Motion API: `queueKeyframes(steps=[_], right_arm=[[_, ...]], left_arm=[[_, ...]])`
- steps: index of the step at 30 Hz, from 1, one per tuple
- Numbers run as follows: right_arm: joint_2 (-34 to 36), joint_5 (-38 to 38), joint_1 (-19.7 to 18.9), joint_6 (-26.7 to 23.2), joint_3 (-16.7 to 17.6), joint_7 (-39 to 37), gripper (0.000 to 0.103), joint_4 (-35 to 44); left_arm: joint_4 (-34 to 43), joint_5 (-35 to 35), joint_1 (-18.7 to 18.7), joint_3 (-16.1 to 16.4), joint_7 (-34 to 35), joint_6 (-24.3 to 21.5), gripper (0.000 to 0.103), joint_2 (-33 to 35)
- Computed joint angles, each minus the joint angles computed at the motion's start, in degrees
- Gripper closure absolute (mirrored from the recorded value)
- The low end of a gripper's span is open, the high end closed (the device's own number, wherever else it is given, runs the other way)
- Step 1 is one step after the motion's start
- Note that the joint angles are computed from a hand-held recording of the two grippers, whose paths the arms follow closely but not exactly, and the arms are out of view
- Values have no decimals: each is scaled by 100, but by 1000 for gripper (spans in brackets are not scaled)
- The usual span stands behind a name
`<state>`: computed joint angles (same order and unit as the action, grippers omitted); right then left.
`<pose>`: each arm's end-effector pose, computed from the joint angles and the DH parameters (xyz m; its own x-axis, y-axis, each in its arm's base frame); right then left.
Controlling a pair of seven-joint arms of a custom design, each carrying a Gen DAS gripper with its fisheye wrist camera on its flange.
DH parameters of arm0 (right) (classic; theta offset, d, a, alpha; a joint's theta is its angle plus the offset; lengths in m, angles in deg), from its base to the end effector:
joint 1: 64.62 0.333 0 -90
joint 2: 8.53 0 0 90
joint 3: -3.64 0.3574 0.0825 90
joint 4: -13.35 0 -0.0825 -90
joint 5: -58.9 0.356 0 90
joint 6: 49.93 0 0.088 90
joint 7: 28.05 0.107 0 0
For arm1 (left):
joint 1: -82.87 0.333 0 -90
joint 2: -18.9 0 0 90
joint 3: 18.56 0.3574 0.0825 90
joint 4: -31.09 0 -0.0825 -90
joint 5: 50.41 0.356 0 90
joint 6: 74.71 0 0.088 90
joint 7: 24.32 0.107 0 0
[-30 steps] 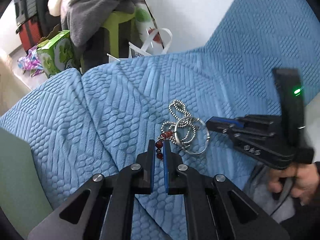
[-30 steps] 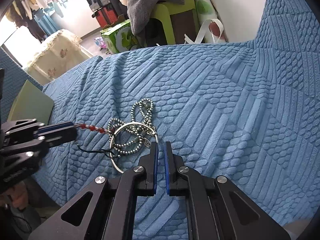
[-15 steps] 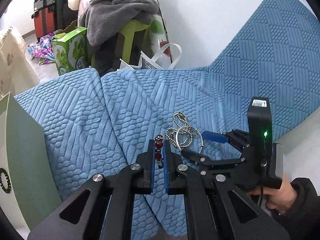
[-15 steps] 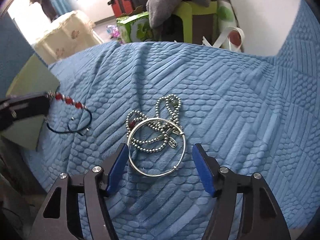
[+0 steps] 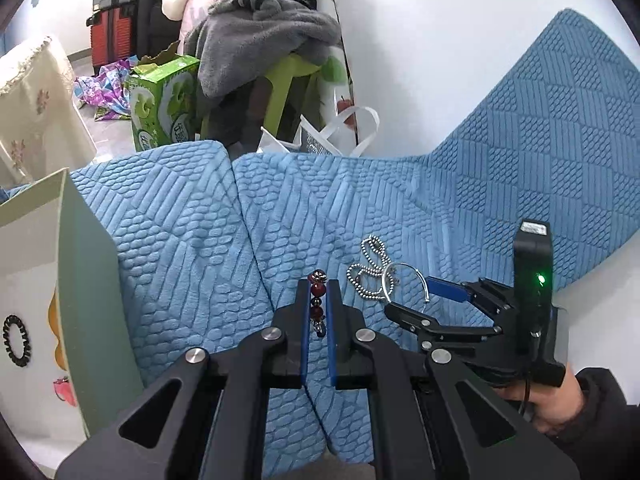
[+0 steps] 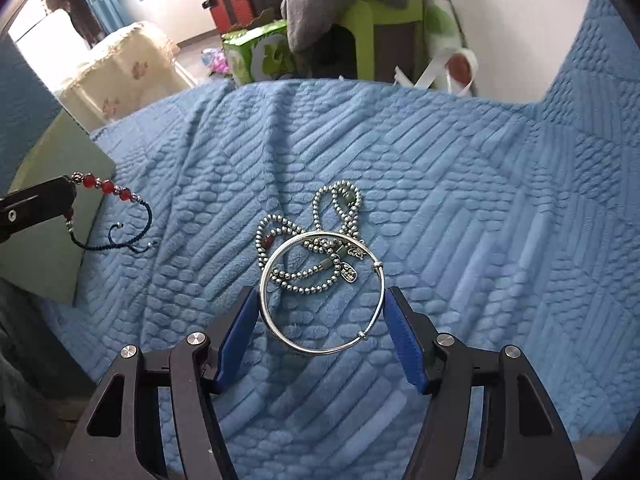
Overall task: Organize jewelry
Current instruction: 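Close the right tool on the silver hoop, then carry the red strand and silver hoop into the box and open both tools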
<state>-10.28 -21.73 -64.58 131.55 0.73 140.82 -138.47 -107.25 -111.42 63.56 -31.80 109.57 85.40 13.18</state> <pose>0.3897 0.0701 0.3422 -0.0107 -0.9999 -0.0082 -0.8642 0.0134 -0.5030 0.4218 -0.2235 0.4443 -0.4645 -0.8046 0.3699 -0.8188 0.2311 -0.5255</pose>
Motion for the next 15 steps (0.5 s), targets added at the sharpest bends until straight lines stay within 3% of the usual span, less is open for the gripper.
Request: queueKeyframes(steps=[6, 11, 15], right_arm=[[-576, 688, 173, -283, 263, -438, 41, -265], [-986, 2362, 575, -376, 242, -1714, 41, -442], [-1396, 3310, 871, -639, 278, -2314, 41, -376]], left_arm=[[-115, -80, -5, 80, 99, -131, 96, -251], [-154, -172, 18, 177, 165, -266, 96, -435], [-143, 53, 96, 230, 51, -279, 96, -668]])
